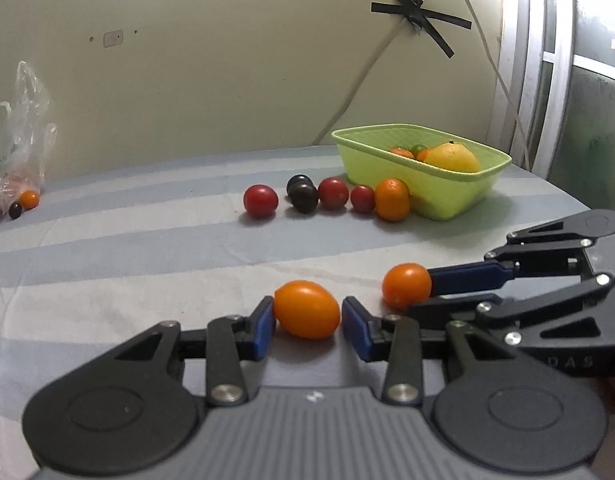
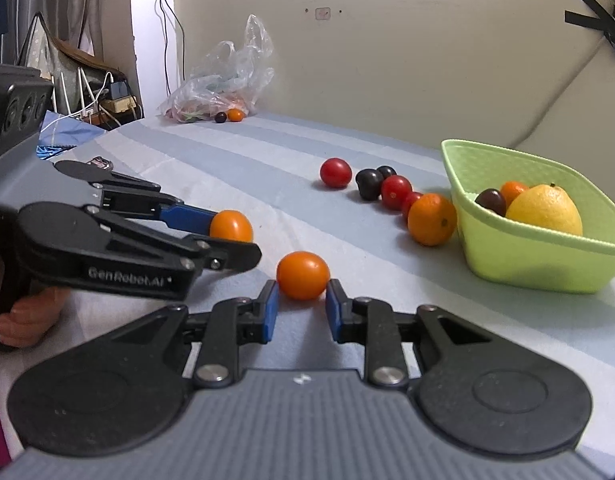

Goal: Organize fruits
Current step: 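Grasp an orange cherry tomato with each tool from the table, then carry both cherry tomatoes over the green basket and open both tools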

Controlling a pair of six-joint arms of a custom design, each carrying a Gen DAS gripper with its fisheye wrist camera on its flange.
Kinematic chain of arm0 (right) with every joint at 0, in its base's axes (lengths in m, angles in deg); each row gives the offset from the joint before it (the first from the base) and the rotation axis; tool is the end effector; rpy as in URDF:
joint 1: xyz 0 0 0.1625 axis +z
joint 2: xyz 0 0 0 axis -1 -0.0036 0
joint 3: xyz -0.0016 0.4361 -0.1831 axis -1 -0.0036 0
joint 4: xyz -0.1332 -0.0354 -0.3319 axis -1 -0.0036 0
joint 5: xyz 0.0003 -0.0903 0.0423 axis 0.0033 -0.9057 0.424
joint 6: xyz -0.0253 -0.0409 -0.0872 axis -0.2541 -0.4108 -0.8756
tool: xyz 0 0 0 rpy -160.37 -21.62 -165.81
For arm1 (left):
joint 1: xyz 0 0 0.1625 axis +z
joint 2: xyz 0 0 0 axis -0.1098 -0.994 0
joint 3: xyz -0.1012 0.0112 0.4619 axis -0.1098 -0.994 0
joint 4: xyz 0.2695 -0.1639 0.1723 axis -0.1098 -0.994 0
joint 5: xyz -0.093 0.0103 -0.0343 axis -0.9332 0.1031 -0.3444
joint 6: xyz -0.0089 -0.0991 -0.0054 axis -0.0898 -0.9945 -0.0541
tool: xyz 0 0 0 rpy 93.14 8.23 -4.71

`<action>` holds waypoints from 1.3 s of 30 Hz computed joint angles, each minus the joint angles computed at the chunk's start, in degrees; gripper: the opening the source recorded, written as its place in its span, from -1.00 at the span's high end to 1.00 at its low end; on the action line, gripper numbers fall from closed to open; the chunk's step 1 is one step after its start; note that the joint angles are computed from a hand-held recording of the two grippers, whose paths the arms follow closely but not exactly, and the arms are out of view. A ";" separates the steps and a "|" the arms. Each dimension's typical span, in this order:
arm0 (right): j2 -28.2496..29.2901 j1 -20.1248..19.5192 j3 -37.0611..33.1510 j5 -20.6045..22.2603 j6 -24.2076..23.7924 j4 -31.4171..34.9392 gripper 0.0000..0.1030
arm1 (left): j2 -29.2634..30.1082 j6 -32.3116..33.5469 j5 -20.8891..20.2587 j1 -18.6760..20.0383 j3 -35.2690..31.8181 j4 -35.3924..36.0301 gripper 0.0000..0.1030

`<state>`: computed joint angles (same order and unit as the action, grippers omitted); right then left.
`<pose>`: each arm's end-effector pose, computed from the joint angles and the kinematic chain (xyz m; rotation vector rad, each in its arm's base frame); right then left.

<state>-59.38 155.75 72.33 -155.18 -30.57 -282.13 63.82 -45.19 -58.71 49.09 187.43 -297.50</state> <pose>-0.0266 -0.4295 0.1757 0.6654 -2.1847 1.2497 -0.2567 -0.4828 -0.0863 1.2844 2.3658 -0.7786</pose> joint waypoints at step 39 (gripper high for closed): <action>-8.07 -6.73 -7.99 0.78 20.27 -8.62 0.37 | 6.11 -5.57 -12.86 -0.97 -32.94 31.92 0.32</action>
